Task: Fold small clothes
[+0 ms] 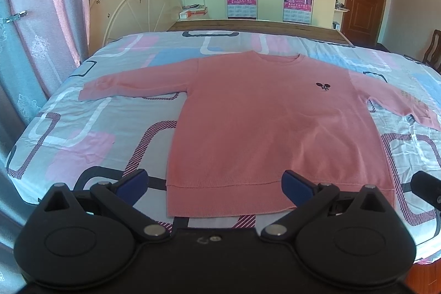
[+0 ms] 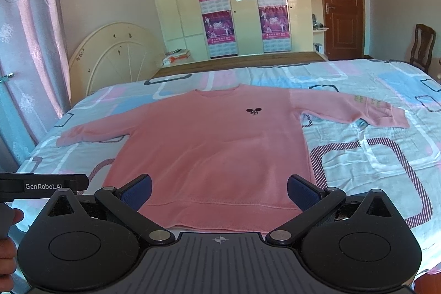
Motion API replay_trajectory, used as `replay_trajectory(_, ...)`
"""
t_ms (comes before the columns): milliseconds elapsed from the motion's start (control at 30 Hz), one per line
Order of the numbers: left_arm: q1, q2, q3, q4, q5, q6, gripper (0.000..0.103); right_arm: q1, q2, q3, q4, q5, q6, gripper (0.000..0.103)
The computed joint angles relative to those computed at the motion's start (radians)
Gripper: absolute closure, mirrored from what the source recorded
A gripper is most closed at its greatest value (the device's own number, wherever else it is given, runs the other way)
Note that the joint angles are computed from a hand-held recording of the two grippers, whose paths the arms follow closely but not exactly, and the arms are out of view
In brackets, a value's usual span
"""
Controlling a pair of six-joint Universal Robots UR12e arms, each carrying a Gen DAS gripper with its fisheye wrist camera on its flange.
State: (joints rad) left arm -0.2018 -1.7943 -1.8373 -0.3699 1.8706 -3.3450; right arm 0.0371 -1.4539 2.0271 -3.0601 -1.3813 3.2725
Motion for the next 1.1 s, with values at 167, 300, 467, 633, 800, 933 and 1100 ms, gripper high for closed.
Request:
replay_trajectory(167, 0.006, -0.017, 0.017, -0.006, -0.007, 0.008, 0.001, 0.004, 0.018, -0.016, 0.001, -0.018, 0.011, 0.0)
replay_trajectory(300, 0.014, -0.033, 0.036, -0.012, -0.015, 0.015, 0.001, 0.005, 0.035, -0.033, 0.006, -0.028, 0.021, 0.0)
replay_trajectory(467, 0.024, -0.059, 0.062, -0.014, -0.025, 0.029, 0.001, 0.01, 0.065, -0.063, 0.017, -0.041, 0.034, 0.0)
replay_trajectory(633, 0.039, -0.089, 0.096, -0.028, -0.047, 0.041, 0.001, 0.02, 0.101, -0.103, 0.032, -0.062, 0.043, 0.0)
replay_trajectory(800, 0.055, -0.127, 0.14, -0.037, -0.069, 0.066, 0.001, 0.028, 0.139, -0.145, 0.04, -0.085, 0.067, 0.0)
replay_trajectory(933, 0.068, -0.161, 0.18, -0.042, -0.087, 0.096, 0.001, 0.036, 0.173, -0.183, 0.046, -0.115, 0.093, 0.0)
replay_trajectory(1100, 0.09, -0.21, 0.239, -0.048, -0.136, 0.15, 0.001, 0.043, 0.22, -0.238, 0.061, -0.159, 0.139, 0.0)
